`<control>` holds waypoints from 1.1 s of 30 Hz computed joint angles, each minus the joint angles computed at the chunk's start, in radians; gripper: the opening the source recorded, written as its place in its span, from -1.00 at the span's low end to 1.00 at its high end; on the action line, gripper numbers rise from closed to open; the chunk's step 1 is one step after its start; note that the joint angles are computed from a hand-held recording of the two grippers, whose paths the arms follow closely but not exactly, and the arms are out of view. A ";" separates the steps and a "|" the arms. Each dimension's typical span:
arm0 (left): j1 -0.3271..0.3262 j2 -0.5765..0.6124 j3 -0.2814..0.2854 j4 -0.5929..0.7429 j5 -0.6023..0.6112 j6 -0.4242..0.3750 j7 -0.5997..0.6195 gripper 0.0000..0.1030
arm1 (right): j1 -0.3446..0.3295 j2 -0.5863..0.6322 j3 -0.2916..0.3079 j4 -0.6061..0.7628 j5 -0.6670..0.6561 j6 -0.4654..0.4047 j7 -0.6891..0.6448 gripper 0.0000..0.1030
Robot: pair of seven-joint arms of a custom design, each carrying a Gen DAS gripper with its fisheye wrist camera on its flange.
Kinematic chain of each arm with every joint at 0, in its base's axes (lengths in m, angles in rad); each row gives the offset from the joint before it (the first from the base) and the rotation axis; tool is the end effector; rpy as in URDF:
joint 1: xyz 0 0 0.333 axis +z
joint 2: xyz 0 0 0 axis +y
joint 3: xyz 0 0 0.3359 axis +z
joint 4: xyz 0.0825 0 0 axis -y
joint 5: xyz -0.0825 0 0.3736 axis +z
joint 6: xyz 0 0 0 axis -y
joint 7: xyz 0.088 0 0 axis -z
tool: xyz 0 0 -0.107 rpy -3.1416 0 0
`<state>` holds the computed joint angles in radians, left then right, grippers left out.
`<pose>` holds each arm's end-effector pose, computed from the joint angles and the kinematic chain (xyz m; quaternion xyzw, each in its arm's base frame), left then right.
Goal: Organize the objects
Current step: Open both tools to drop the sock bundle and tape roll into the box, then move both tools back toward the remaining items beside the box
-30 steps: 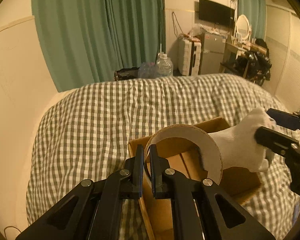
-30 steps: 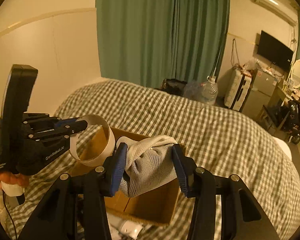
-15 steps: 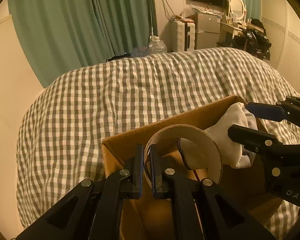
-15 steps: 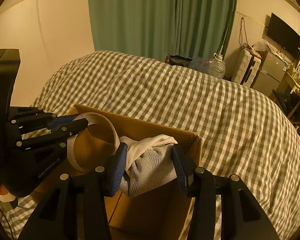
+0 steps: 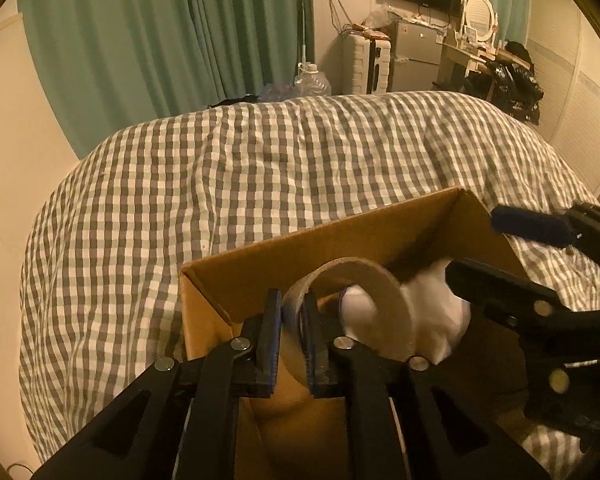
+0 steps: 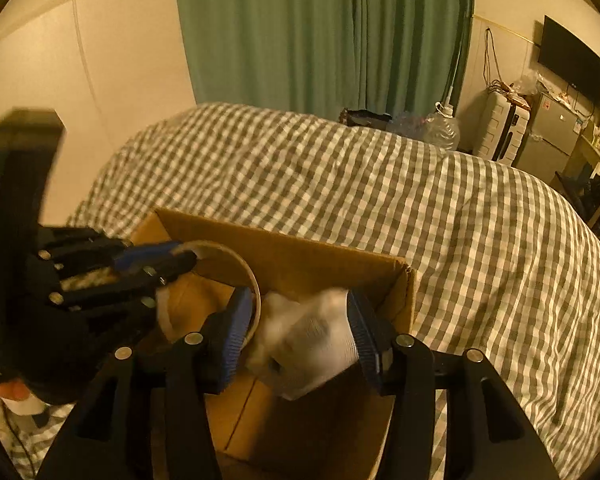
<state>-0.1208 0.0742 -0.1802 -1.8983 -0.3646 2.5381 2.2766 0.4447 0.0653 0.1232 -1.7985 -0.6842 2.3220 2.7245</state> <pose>0.5889 -0.1751 0.5485 -0.3745 0.8735 -0.2735 0.1482 0.5241 0.3183 0.5810 -0.5808 0.7308 -0.2702 0.2358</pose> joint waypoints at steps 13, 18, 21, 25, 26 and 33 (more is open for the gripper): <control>0.009 -0.145 0.029 -0.059 -0.101 -0.013 0.053 0.43 | 0.022 -0.128 0.064 0.011 -0.092 -0.183 0.027 0.46; 0.011 -0.210 0.053 -0.065 -0.150 -0.034 0.080 0.61 | 0.036 -0.153 0.095 0.050 -0.107 -0.253 0.005 0.55; 0.012 -0.251 0.072 -0.067 -0.186 -0.066 0.101 0.75 | 0.050 -0.157 0.115 0.081 -0.118 -0.295 -0.012 0.62; 0.020 -0.298 0.088 -0.081 -0.192 -0.086 0.108 0.81 | 0.077 -0.162 0.139 0.123 -0.112 -0.361 -0.069 0.71; 0.021 -0.309 0.092 -0.086 -0.193 -0.086 0.112 0.82 | 0.084 -0.163 0.145 0.131 -0.112 -0.378 -0.078 0.72; 0.028 -0.417 0.135 -0.182 -0.213 -0.100 0.172 0.86 | 0.132 -0.201 0.182 0.111 -0.079 -0.435 -0.096 0.73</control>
<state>-0.0927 -0.3426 -0.0457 -2.0803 -0.5775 2.4382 2.4483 0.5767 -0.1357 0.3049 -1.6877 -0.7633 1.8870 2.6285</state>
